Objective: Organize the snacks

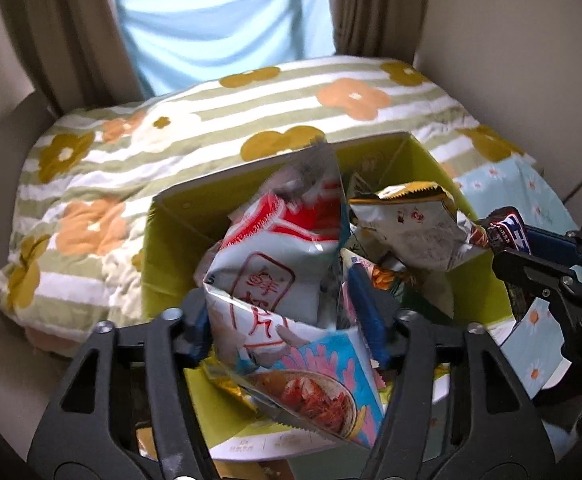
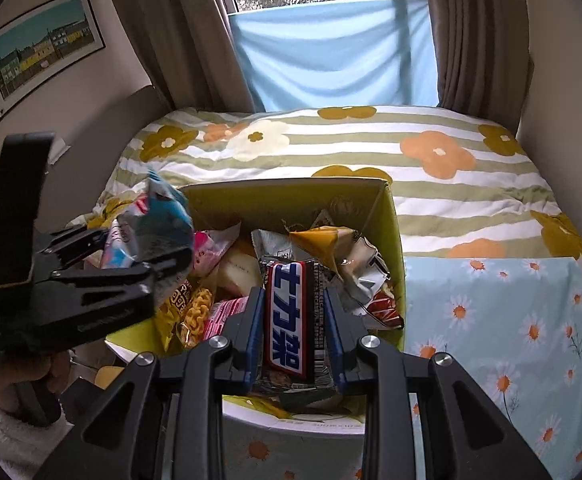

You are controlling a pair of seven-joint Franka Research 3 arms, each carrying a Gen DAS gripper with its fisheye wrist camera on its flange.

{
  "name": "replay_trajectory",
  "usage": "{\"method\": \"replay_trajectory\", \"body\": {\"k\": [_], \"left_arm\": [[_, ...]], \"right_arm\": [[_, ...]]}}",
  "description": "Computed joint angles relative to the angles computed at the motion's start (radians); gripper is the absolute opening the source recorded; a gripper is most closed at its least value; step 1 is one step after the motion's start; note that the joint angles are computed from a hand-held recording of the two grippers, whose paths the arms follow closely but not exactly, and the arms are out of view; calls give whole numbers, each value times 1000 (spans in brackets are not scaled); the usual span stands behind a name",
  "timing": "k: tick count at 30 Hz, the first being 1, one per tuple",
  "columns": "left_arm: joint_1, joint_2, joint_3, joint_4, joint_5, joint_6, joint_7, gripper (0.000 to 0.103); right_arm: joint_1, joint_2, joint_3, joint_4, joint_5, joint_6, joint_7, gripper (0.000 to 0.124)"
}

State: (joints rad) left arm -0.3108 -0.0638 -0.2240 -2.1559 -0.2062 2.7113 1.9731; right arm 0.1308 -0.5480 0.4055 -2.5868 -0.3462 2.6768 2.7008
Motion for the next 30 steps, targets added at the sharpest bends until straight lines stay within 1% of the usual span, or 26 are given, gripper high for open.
{"method": "replay_trajectory", "body": {"k": [1,2,4,6,7,8,9,11,14,16,19,21,23,24,25,27,28,30], "left_arm": [[1,5,-3,4,15,-2,-14,83],[2,8,-4,6,21,-3,-27,103],[4,1,-3,-6,17,18,-37,103],[11,-7,-5,-10,78,-1,-74,102],[15,-14,-4,-23,108,11,-89,103],[23,-26,-5,-47,157,41,-122,103],[24,-33,-2,-59,171,54,-132,103],[20,-51,12,-87,156,71,-123,103],[10,-76,31,-110,122,69,-115,103],[10,-93,36,-126,116,65,-134,103],[7,-110,47,-138,99,49,-157,103],[2,-127,56,-149,80,34,-164,102],[6,-147,58,-168,87,31,-183,102],[7,-158,58,-179,94,33,-193,102],[7,-168,59,-190,100,37,-201,102],[3,-184,64,-208,105,39,-217,102],[-2,-190,70,-215,98,36,-219,102],[-13,-195,82,-222,80,30,-216,102]], "right_arm": [[0,5,-1,2,1,1,-1,26],[1,4,-4,-1,1,5,-2,26],[8,1,-18,-11,11,15,-14,26],[9,4,-15,-11,19,13,-13,26],[13,5,-19,-15,25,15,-17,26],[14,9,-17,-13,28,13,-17,26],[19,13,-20,-13,34,9,-24,26],[29,22,-28,-9,44,2,-38,26],[43,27,-34,-11,55,0,-52,26],[49,32,-40,-14,65,7,-60,26],[70,54,-68,-12,97,28,-97,26],[93,77,-98,-9,135,44,-139,27],[90,89,-97,-5,152,42,-145,55],[82,90,-89,-6,150,47,-137,85],[71,82,-77,-13,143,58,-121,103],[55,62,-56,-29,134,68,-90,103],[50,54,-48,-33,135,57,-77,103],[47,39,-33,-33,140,-1,-44,103]]}}
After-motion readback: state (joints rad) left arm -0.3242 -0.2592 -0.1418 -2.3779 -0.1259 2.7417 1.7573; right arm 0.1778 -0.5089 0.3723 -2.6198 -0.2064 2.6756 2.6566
